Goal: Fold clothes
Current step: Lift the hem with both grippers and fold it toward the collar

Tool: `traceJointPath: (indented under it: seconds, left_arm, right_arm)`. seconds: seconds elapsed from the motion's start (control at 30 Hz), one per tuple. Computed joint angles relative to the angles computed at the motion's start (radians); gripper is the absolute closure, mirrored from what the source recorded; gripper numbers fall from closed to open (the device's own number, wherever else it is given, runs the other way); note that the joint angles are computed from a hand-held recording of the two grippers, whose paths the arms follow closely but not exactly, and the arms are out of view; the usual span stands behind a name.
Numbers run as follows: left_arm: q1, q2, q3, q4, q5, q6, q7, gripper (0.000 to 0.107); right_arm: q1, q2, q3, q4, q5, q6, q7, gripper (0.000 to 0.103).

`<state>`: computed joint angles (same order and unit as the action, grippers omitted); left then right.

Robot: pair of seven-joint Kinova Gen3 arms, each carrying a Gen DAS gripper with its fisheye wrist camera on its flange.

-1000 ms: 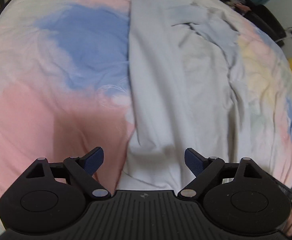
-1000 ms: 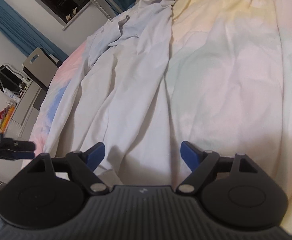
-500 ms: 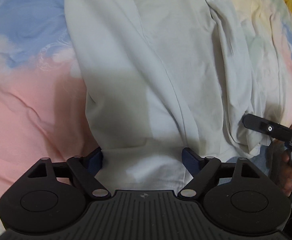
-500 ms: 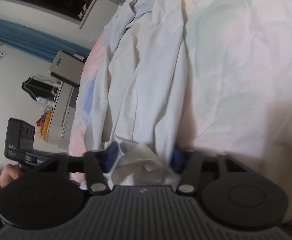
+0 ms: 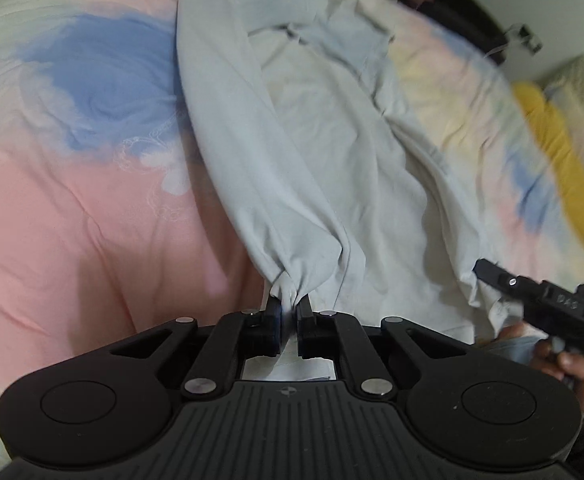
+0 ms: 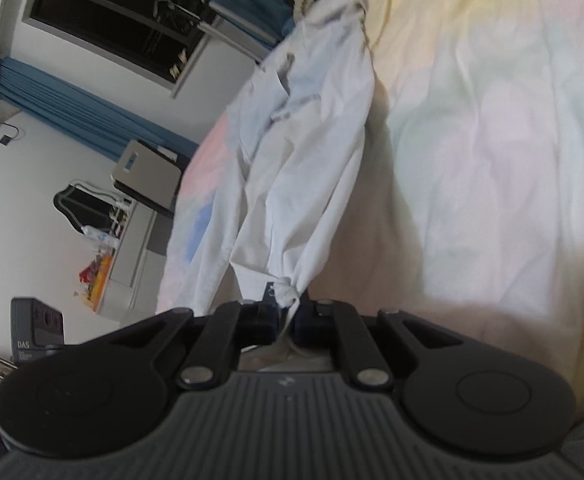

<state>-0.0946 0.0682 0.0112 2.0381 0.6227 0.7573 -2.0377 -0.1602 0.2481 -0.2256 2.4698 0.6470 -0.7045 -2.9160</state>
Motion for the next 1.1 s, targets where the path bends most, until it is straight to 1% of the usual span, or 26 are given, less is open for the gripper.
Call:
traceJointPath:
  seconds: [0.07, 0.13, 0.17, 0.23, 0.27, 0.3, 0.37, 0.4, 0.43, 0.47, 0.5, 0.53, 0.6, 0.63, 0.67, 0.7, 0.73, 0.77, 0.8, 0.83, 0.93, 1.0, 1.03, 1.1]
  left_arm:
    - [-0.03, -0.044, -0.02, 0.026, 0.08, 0.03, -0.076, 0.1]
    - [-0.046, -0.087, -0.045, 0.055, 0.144, 0.061, -0.139, 0.1]
    - [-0.065, -0.111, -0.066, 0.068, 0.17, 0.097, -0.179, 0.1]
    - [-0.068, -0.155, -0.144, 0.086, 0.206, 0.178, -0.249, 0.1]
    - [-0.079, -0.165, -0.165, 0.091, 0.229, 0.219, -0.272, 0.1]
    - [-0.105, -0.175, -0.172, 0.096, 0.251, 0.26, -0.292, 0.1]
    - [-0.133, -0.193, -0.202, 0.125, 0.302, 0.322, -0.352, 0.1]
    - [-0.146, -0.201, -0.218, 0.139, 0.324, 0.355, -0.38, 0.1]
    - [-0.155, -0.207, -0.233, 0.151, 0.342, 0.374, -0.394, 0.1]
    - [-0.165, -0.194, -0.23, 0.157, 0.373, 0.377, -0.418, 0.1]
    - [-0.171, -0.181, -0.226, 0.162, 0.403, 0.376, -0.434, 0.1]
    - [-0.175, -0.168, -0.225, 0.158, 0.427, 0.371, -0.435, 0.1]
    - [-0.179, -0.114, -0.19, 0.133, 0.491, 0.326, -0.428, 0.1]
    - [-0.186, -0.092, -0.183, 0.114, 0.511, 0.319, -0.416, 0.1]
    - [-0.195, -0.063, -0.178, 0.094, 0.534, 0.318, -0.413, 0.1]
    - [-0.196, -0.025, -0.162, 0.06, 0.567, 0.307, -0.399, 0.1]
    - [-0.202, 0.002, -0.152, 0.035, 0.594, 0.296, -0.392, 0.1]
    - [-0.206, 0.027, -0.139, 0.009, 0.615, 0.277, -0.386, 0.1]
    - [-0.209, 0.053, -0.126, -0.017, 0.635, 0.257, -0.38, 0.1]
    - [-0.211, 0.088, -0.113, -0.047, 0.657, 0.24, -0.371, 0.1]
    - [-0.22, 0.206, -0.069, -0.144, 0.72, 0.19, -0.337, 0.1]
    - [-0.219, 0.287, -0.038, -0.221, 0.727, 0.145, -0.303, 0.1]
    - [-0.218, 0.328, -0.024, -0.259, 0.728, 0.124, -0.289, 0.1]
    - [-0.209, 0.417, 0.0, -0.341, 0.711, 0.076, -0.249, 0.1]
  right_arm:
    - [0.013, -0.056, 0.007, 0.016, 0.012, 0.015, -0.014, 0.095]
    - [0.026, -0.115, 0.023, 0.032, 0.054, 0.031, -0.048, 0.095]
    - [0.03, -0.144, 0.034, 0.039, 0.08, 0.04, -0.071, 0.095]
    - [0.023, -0.213, 0.065, 0.051, 0.157, 0.068, -0.139, 0.095]
    - [0.024, -0.249, 0.072, 0.058, 0.198, 0.086, -0.175, 0.095]
    - [0.01, -0.286, 0.093, 0.068, 0.238, 0.102, -0.21, 0.095]
    - [-0.06, -0.351, 0.179, 0.091, 0.32, 0.127, -0.288, 0.095]
    - [-0.08, -0.371, 0.217, 0.101, 0.36, 0.123, -0.329, 0.095]
    - [-0.081, -0.382, 0.242, 0.106, 0.401, 0.111, -0.369, 0.095]
    - [-0.07, -0.384, 0.249, 0.104, 0.425, 0.1, -0.403, 0.095]
    - [-0.046, -0.375, 0.239, 0.098, 0.434, 0.084, -0.42, 0.095]
    - [-0.039, -0.361, 0.241, 0.085, 0.429, 0.072, -0.421, 0.095]
    - [-0.031, -0.329, 0.23, 0.035, 0.411, 0.085, -0.422, 0.095]
    - [-0.003, -0.301, 0.201, 0.007, 0.391, 0.087, -0.419, 0.095]
    - [0.043, -0.267, 0.157, -0.026, 0.375, 0.087, -0.422, 0.095]
    - [0.088, -0.23, 0.113, -0.069, 0.375, 0.1, -0.442, 0.095]
    - [0.116, -0.193, 0.087, -0.115, 0.387, 0.112, -0.471, 0.095]
    - [0.126, -0.156, 0.078, -0.161, 0.395, 0.127, -0.497, 0.095]
    - [0.118, -0.115, 0.083, -0.208, 0.391, 0.14, -0.507, 0.095]
    - [0.091, -0.072, 0.104, -0.254, 0.375, 0.151, -0.5, 0.095]
    - [-0.041, 0.055, 0.237, -0.393, 0.367, 0.158, -0.516, 0.094]
    - [-0.11, 0.138, 0.326, -0.486, 0.412, 0.15, -0.574, 0.094]
    - [-0.122, 0.182, 0.35, -0.532, 0.446, 0.145, -0.615, 0.094]
    - [-0.102, 0.268, 0.346, -0.625, 0.524, 0.139, -0.696, 0.092]
